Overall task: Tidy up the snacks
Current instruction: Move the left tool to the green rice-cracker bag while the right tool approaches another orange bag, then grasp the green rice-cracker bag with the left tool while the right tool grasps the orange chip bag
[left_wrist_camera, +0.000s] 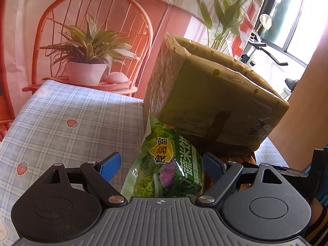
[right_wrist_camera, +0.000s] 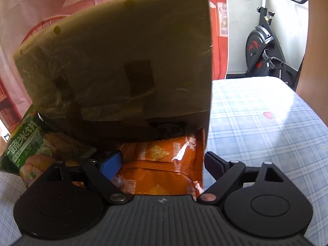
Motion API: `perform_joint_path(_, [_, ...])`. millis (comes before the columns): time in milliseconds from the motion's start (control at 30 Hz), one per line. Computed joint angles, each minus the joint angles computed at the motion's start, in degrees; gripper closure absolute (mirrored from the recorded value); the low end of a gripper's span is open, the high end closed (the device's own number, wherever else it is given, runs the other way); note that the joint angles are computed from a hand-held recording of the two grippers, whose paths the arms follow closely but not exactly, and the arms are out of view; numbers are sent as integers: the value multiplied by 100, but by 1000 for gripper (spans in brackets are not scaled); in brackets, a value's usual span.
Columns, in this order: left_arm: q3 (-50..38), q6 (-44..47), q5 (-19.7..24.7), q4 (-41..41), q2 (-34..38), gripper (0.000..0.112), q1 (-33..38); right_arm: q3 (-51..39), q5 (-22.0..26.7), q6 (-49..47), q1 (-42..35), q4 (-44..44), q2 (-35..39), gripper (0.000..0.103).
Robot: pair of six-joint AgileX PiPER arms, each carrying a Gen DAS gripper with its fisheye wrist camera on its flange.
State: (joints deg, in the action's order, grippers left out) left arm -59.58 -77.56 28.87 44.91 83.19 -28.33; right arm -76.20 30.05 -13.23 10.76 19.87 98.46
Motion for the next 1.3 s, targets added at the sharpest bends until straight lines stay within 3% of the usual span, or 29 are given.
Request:
perform_joint_path(400, [0, 136, -161, -200, 125, 24, 38, -298, 169, 351, 130, -248, 384, 2])
perform_joint_path(500, [-22, 157, -120, -239, 181, 24, -10, -121, 12, 291, 145, -283, 287, 5])
perform_joint_path(633, [-45, 130, -99, -228, 225, 24, -26, 485, -380, -140, 202, -38, -115, 21])
perform_joint_path(733, [-43, 52, -91, -207, 261, 24, -22, 891, -569, -301, 249, -188, -429, 22])
perform_joint_path(1033, [-76, -167, -33, -16, 337, 21, -77, 1256, -363, -379, -11, 42, -848, 24])
perform_joint_path(1300, [-204, 328, -42, -277, 574, 16, 67, 1385, -408, -466, -62, 56, -952, 24])
